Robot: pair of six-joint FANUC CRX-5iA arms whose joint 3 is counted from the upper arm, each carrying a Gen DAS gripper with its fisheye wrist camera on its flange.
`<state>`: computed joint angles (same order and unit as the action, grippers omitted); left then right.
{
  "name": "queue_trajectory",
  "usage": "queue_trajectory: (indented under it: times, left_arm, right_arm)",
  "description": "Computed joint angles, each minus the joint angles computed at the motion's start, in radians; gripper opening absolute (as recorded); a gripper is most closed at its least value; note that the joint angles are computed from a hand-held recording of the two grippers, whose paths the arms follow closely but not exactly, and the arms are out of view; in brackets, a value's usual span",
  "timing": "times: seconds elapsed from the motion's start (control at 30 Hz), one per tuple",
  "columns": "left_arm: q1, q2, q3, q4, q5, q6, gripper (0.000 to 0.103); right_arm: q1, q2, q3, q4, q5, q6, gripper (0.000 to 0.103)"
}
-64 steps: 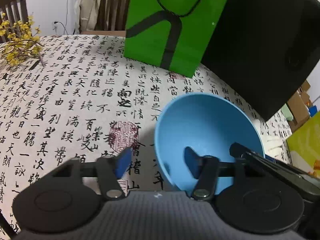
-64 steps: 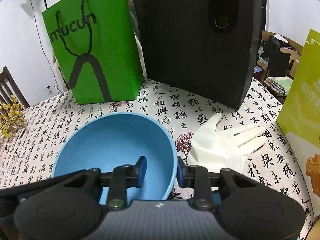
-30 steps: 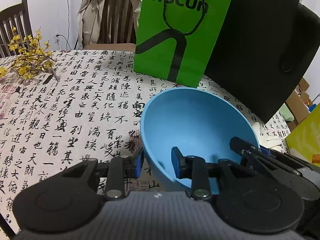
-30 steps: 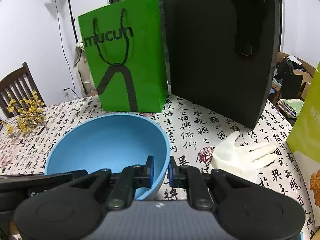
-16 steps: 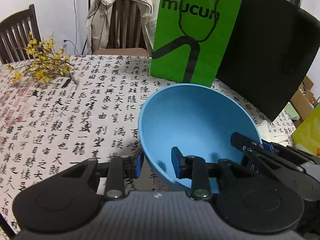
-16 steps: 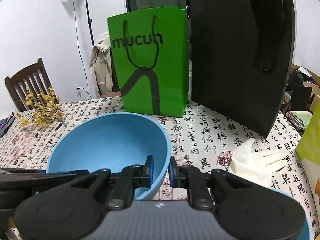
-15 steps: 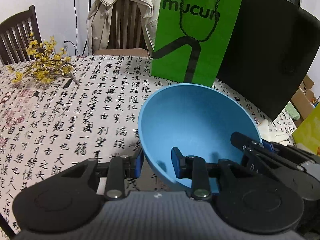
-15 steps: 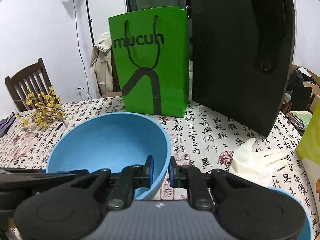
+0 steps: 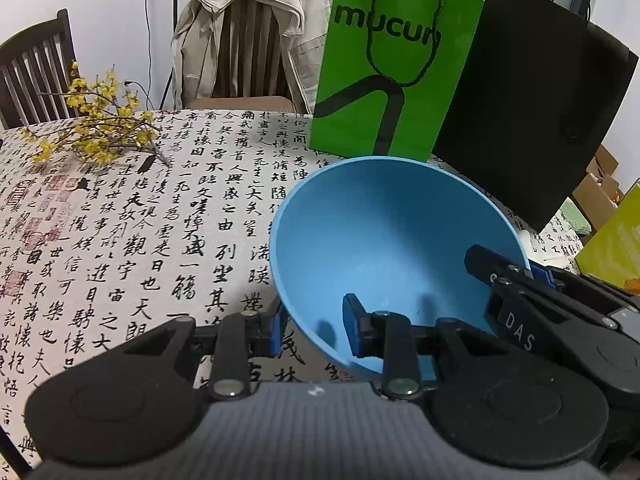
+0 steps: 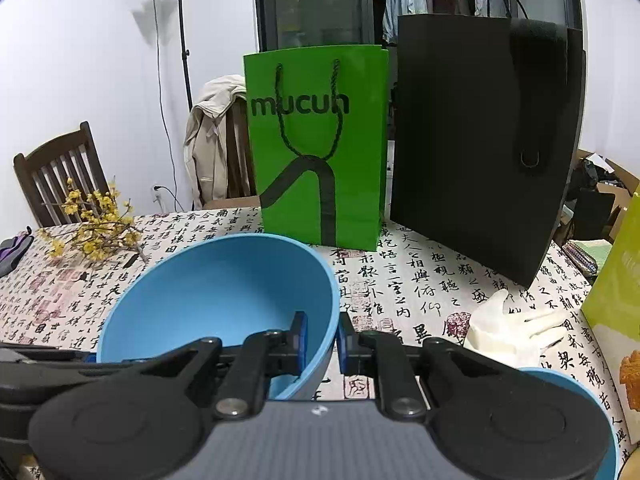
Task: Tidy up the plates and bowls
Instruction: 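Lift the blue bowl off the table with both grippers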
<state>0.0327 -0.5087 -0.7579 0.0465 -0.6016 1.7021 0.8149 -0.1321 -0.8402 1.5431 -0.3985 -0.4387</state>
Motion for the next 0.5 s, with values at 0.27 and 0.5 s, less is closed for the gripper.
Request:
queue_trajectory:
  times: [0.27, 0.5]
  left_arm:
    - [0.032, -0.066, -0.035, 0.042, -0.024, -0.062, 0.030]
    - [0.048, -0.133, -0.061, 0.054, -0.054, -0.092, 0.030]
  right_arm:
    - [0.073, -0.030, -0.011, -0.085, -0.056, 0.025, 0.015]
    - [0.125, -0.058, -0.027, -0.120, -0.098, 0.016, 0.015]
